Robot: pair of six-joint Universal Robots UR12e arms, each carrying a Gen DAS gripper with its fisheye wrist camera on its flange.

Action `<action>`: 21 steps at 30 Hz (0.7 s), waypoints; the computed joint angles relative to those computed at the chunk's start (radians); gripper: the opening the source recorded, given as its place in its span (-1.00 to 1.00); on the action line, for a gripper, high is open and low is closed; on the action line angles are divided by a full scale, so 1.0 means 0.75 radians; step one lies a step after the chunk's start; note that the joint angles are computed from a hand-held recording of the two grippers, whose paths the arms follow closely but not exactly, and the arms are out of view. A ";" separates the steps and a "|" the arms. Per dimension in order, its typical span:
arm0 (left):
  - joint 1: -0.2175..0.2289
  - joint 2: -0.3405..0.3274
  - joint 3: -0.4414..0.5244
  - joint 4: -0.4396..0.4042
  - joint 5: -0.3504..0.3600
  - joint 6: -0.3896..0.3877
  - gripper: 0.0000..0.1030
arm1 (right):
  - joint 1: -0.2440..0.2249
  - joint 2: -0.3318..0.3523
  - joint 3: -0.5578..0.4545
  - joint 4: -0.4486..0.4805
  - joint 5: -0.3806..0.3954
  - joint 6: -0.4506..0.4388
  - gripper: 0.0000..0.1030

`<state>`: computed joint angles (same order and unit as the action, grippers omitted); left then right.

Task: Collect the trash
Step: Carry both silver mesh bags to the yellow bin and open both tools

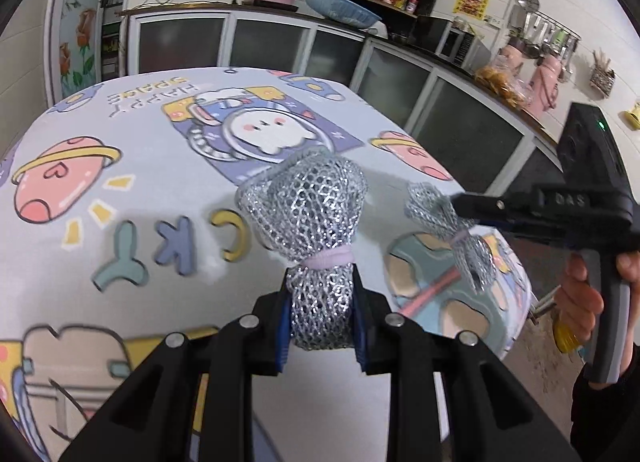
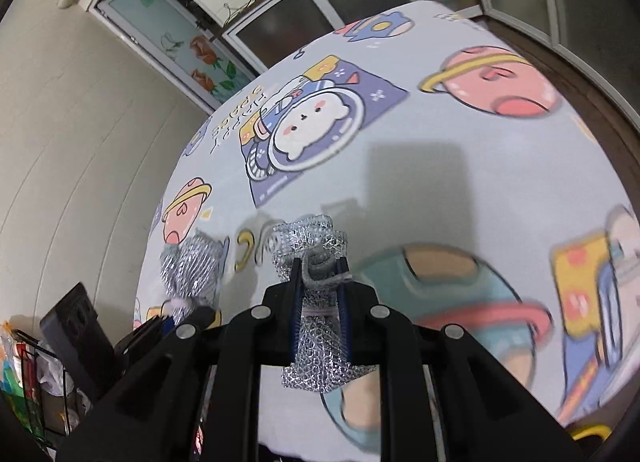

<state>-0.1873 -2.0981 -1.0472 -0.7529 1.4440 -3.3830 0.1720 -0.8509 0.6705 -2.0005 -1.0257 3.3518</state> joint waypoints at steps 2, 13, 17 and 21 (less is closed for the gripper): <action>-0.018 0.006 -0.012 0.012 -0.023 0.010 -0.55 | -0.012 -0.096 0.166 -0.104 -0.033 0.010 -0.71; -0.144 -0.014 0.023 0.022 -0.179 0.165 -0.54 | -0.101 -0.494 0.808 -0.466 -0.261 0.147 -0.71; -0.195 -0.028 0.054 0.002 -0.223 0.246 -0.54 | -0.147 -0.634 1.006 -0.564 -0.313 0.219 -0.71; -0.249 -0.036 0.080 -0.027 -0.281 0.347 -0.54 | -0.183 -0.757 1.166 -0.631 -0.412 0.266 -0.71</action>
<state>-0.3744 -2.1250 -0.9871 -0.7730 1.2330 -3.1229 0.0344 -1.4187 1.5451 -2.4735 -1.3350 3.5512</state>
